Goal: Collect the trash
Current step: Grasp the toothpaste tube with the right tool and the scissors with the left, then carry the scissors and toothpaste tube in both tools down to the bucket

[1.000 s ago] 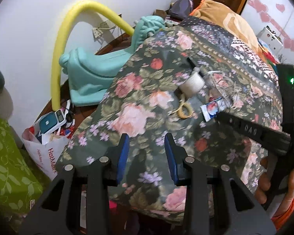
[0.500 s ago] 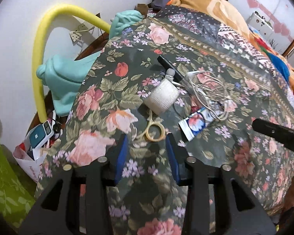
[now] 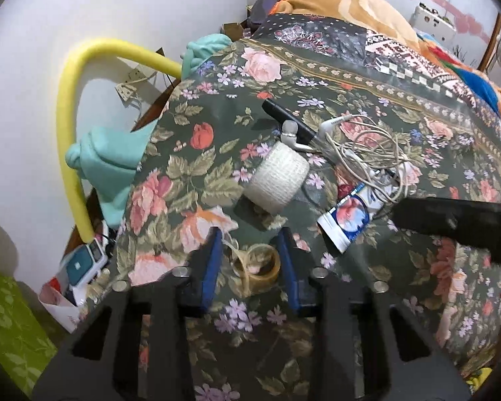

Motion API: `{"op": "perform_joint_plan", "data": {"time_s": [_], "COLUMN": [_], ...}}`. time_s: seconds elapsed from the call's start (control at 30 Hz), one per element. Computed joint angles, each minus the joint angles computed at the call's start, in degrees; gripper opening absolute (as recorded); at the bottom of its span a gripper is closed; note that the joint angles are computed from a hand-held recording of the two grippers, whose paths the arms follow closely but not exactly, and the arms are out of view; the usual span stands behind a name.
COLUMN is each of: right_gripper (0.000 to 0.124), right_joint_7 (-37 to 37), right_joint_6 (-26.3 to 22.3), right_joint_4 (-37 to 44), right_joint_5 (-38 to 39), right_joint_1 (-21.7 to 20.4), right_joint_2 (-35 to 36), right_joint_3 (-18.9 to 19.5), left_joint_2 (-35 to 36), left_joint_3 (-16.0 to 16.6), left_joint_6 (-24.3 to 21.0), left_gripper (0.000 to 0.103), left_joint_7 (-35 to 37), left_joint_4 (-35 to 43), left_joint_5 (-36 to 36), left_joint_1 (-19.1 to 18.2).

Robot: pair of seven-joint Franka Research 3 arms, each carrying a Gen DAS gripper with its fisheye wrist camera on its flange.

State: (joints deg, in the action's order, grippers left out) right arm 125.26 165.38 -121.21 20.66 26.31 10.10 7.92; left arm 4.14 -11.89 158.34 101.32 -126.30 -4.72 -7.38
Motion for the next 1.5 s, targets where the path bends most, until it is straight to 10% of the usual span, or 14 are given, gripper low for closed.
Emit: {"op": "perform_joint_plan", "data": {"time_s": [0.27,0.47,0.63,1.13,1.5], "right_gripper": [0.070,0.057,0.025,0.025,0.035], "right_joint_7": [25.7,29.1,22.6,7.4,-2.9], "right_joint_6": [-11.2,-18.9,-15.3,-10.5,-2.3], "right_joint_4": [12.8,17.9,10.8,-9.8,-19.1], "right_joint_5": [-28.0,-38.9,-35.7,-25.9,1.6], "right_joint_1": [10.9,11.1,6.6,-0.8,-2.6], "right_joint_2": [8.2,10.8,6.0,-10.5,-14.7], "right_joint_3": [-11.2,-10.2,-6.4,-0.6,-0.5], "left_joint_2": [-2.5,-4.2,-6.1,-12.6,-9.5], "left_joint_3": [0.6,1.9,2.7,6.1,4.3], "left_joint_6": [-3.9,-7.3,-8.2,-9.7,-6.4], "left_gripper": [0.000,0.008,0.044,0.053,0.048], "left_joint_7": [9.1,13.4,14.5,13.1,9.0], "left_joint_4": [-2.2,-3.2,-4.1,-8.9,-9.3], "left_joint_5": [-14.6,-19.0,-21.0,-18.7,-15.7], "left_joint_1": [1.5,1.2,0.8,-1.2,-1.9]}}
